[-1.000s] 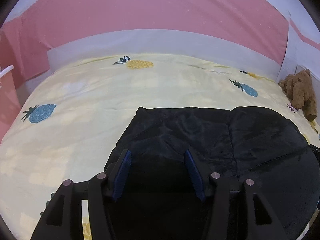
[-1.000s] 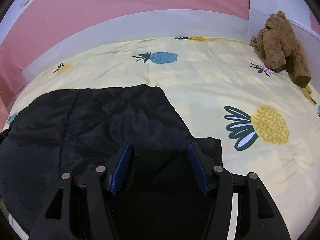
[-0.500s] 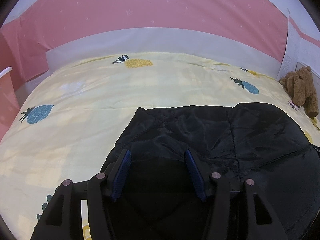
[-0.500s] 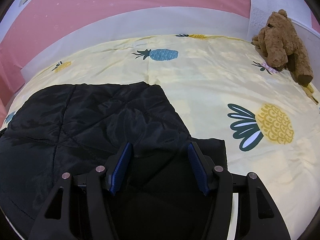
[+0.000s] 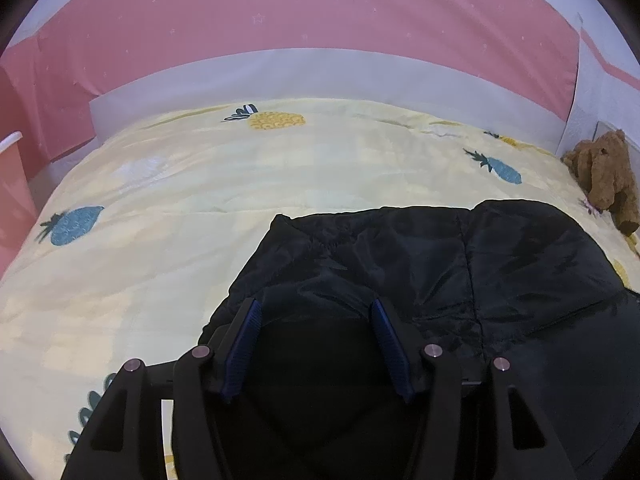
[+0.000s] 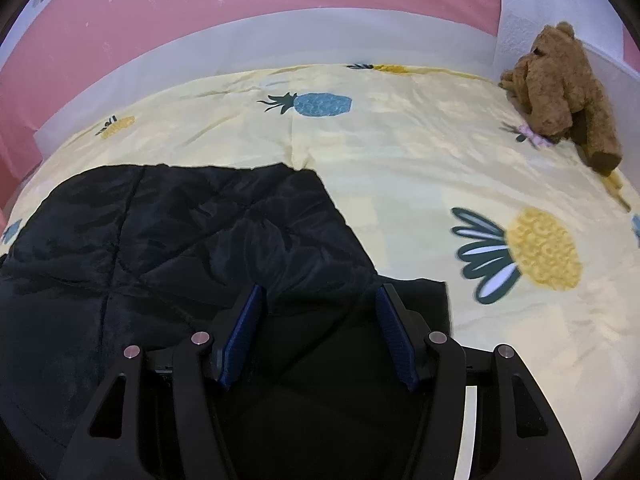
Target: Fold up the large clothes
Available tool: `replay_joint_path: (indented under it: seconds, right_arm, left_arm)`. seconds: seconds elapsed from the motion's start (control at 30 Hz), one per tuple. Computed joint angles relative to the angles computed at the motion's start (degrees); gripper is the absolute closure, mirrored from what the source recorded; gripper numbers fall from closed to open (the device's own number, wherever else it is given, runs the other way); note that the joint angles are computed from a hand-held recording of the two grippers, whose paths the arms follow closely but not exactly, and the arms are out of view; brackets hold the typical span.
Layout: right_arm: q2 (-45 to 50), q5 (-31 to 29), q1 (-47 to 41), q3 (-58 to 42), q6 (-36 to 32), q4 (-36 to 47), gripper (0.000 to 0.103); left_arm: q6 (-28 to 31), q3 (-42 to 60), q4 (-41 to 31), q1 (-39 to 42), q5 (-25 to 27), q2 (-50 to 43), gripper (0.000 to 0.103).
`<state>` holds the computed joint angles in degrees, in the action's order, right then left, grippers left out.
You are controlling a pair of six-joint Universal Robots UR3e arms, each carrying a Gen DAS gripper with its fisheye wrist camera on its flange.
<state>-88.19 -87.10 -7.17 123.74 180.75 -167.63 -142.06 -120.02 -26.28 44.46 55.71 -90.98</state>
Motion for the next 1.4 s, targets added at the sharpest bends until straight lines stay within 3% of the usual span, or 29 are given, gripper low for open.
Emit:
replay_joint_path:
  seconds: [0.07,0.2,0.3,0.43,0.53,0.6,0.67,0.73,0.8,0.87,0.97,1.03,1.23,1.4]
  right_arm:
    - [-3.9,-0.6,0.0,0.5,-0.1,2.6,0.044]
    - [-13.6,-0.8,-0.1,3.4,-0.8,7.6,0.044]
    - [-20.1,-0.5,0.2,6.1,-1.4,9.8,0.044]
    - [-28.1,1.1,1.4,10.4,-0.5,13.0,0.044]
    - [-28.5,0.0,4.6,11.9,0.4,12.5,0.044]
    - [-25.5,-1.2,7.3,12.1,1.0,10.4,0.044]
    - [-21.6,-2.6,8.9,11.7,1.4,8.8,0.042]
    - [-18.9,-1.4,8.0,11.0,0.4,8.5,0.04]
    - [-19.5,-1.6,8.1,10.2,0.6,10.0,0.04]
    - [-21.1,-1.6,8.1,9.4,0.4,11.5,0.04]
    - [-22.2,-0.1,8.6,7.8,0.0,12.3,0.04]
    - [-20.0,0.0,10.1,5.8,-0.1,11.9,0.04]
    - [-7.3,-1.9,12.5,-2.4,-0.6,12.2,0.038]
    - [-2.3,-0.2,10.9,-3.5,-1.2,10.8,0.033]
  left_arm:
    - [0.6,1.0,-3.8,0.3,0.4,2.6,0.045]
    - [5.1,1.0,-16.2,5.4,-4.1,11.3,0.045]
    - [12.4,-0.5,-27.9,11.2,-8.9,20.4,0.045]
    - [26.1,-1.2,-50.0,19.7,-13.3,33.1,0.045]
    - [36.9,0.0,-67.5,25.1,-14.8,39.8,0.045]
    - [40.7,-0.8,-73.0,26.2,-14.7,43.2,0.045]
    - [37.5,-4.1,-67.6,22.7,-13.1,44.3,0.045]
    - [29.4,-8.3,-55.2,16.4,-9.7,41.2,0.045]
    - [24.3,-10.0,-47.6,13.1,-8.6,37.3,0.045]
    - [23.1,-8.9,-47.7,12.6,-8.3,36.3,0.045]
    - [26.2,-5.3,-55.2,13.9,-10.5,37.6,0.046]
    - [25.6,-4.0,-55.0,12.7,-11.7,37.1,0.046]
    - [6.2,-4.8,-25.3,-4.6,-4.0,20.6,0.046]
    - [1.1,-5.4,-15.0,-9.6,-0.7,13.6,0.045]
